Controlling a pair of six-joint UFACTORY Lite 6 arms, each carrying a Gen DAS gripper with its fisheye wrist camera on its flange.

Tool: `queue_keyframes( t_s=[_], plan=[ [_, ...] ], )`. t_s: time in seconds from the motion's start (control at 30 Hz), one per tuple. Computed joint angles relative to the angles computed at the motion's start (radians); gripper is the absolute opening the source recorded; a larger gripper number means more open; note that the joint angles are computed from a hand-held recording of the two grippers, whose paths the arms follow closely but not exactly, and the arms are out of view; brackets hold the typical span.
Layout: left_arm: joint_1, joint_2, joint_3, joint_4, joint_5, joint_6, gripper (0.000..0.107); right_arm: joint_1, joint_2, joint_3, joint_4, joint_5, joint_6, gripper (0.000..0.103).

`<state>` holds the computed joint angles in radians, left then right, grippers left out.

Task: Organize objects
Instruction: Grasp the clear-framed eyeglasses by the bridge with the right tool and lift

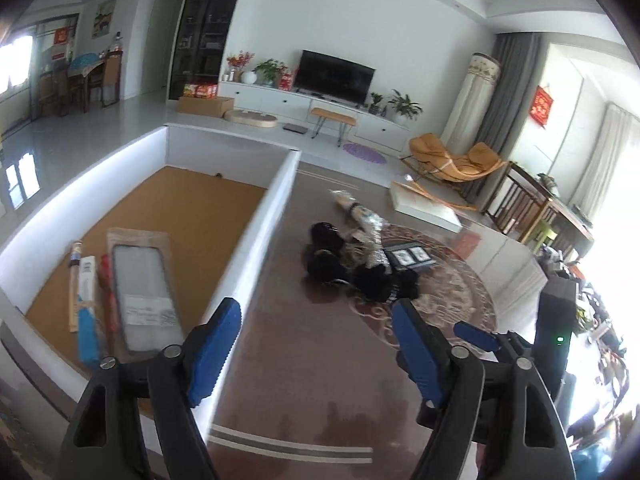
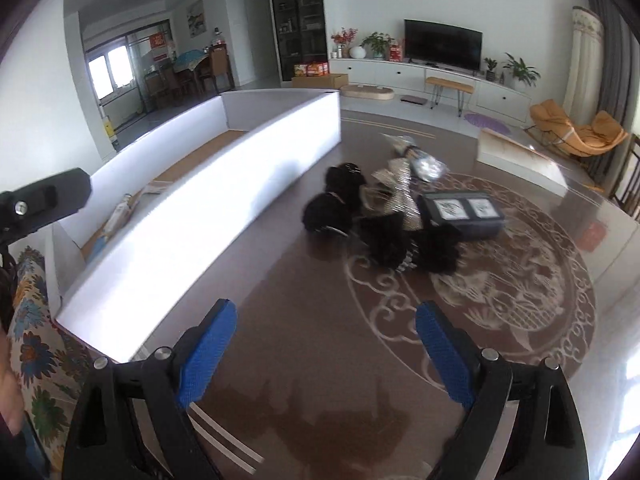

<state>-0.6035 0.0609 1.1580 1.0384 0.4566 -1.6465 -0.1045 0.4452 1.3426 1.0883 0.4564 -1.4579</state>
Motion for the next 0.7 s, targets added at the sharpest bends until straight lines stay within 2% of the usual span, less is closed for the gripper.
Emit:
queue_keyframes(
  t_s=[0.07,0.13,0.2,0.33,0.4,0.5,0.7],
  plan=[
    [-0.118,0.075,0.059,0.058,0.017,-0.074,0.096,-0.106,-0.036,-0.071,0.072,-0.025,-0.114,0.092],
    [-0.190,0.200,0.166,-0.003,0.018,0.019,0.097,-0.211,-0.039,-0.095,0.105,-0.025,-0.176,0.092],
    [-0.239,0.332,0.285,-0.074,0.057,0.117,0.097,-0.292,-0.010,-0.082,0.090,-0.021,-0.175,0.092],
    [-0.242,0.481,0.353,-0.167,0.017,0.190,0.097,-0.407,0.019,-0.088,-0.016,0.053,-0.099,0.092],
    [-0.224,0.516,0.337,-0.163,0.002,0.173,0.097,-0.426,0.016,-0.106,-0.047,0.102,-0.096,0.092],
    [-0.213,0.563,0.333,-0.161,0.007,0.150,0.097,-0.414,-0.010,-0.161,-0.049,0.112,-0.136,0.092],
    [-0.183,0.580,0.280,-0.121,-0.034,0.074,0.097,-0.368,0.006,-0.205,-0.043,0.066,-0.141,0.092]
  ],
)
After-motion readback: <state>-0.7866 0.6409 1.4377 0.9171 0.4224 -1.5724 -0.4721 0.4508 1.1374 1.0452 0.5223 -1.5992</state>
